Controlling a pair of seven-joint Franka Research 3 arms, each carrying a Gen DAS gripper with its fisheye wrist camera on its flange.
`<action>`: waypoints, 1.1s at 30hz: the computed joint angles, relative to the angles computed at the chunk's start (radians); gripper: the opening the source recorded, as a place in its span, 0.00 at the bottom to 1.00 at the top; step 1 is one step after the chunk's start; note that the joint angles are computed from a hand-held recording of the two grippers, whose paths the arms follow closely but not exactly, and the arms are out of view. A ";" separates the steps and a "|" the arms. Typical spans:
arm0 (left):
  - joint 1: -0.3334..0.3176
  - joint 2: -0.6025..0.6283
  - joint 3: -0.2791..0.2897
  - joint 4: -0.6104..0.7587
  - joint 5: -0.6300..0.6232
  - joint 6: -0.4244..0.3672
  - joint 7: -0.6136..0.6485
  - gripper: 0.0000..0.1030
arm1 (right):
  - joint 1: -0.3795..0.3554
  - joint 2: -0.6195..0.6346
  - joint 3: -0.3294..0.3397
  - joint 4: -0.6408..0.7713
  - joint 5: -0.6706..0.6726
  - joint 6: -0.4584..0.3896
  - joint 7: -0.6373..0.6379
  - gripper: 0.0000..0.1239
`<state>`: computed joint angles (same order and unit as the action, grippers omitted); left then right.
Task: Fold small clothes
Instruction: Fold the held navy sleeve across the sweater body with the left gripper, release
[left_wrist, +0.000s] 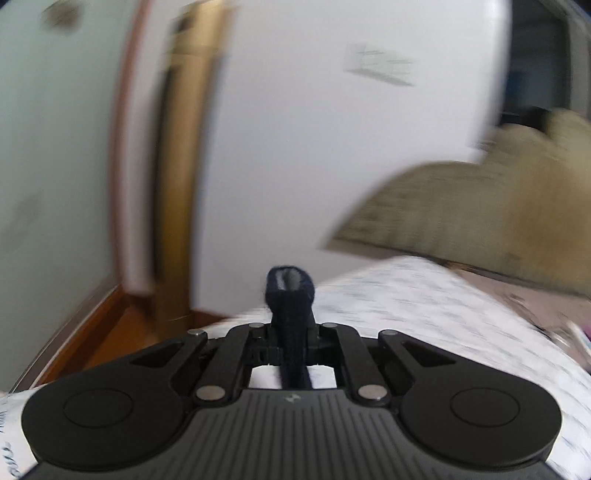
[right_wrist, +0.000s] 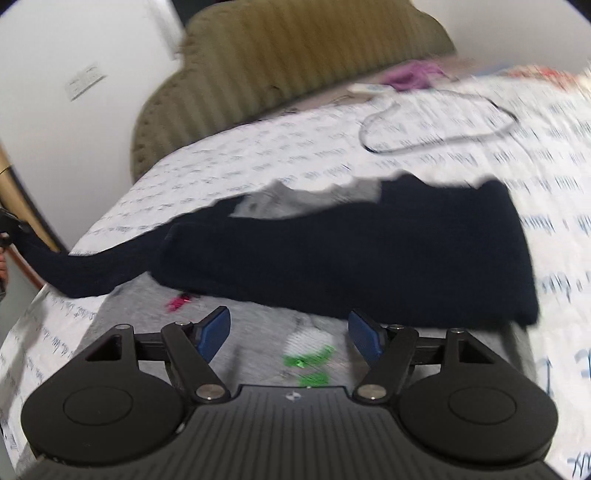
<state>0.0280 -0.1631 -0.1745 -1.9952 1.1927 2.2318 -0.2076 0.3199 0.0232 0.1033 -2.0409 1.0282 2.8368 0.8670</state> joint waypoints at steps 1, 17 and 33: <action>-0.015 0.021 -0.013 0.032 0.007 0.027 0.028 0.07 | -0.005 -0.009 -0.002 -0.004 0.065 -0.013 -0.055 0.60; -0.438 0.769 -0.084 0.849 -0.134 0.120 0.662 0.08 | -0.021 -0.121 -0.069 -0.129 0.331 0.099 -0.250 0.60; -0.403 0.736 -0.081 0.748 -0.521 0.364 0.884 0.94 | -0.042 -0.055 -0.072 -0.048 0.482 0.136 -0.352 0.61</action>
<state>-0.3750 0.5727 -0.2560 -1.2472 0.6719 2.5963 0.6764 0.2775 -0.0322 0.0313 -2.0890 1.5098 2.9732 0.5148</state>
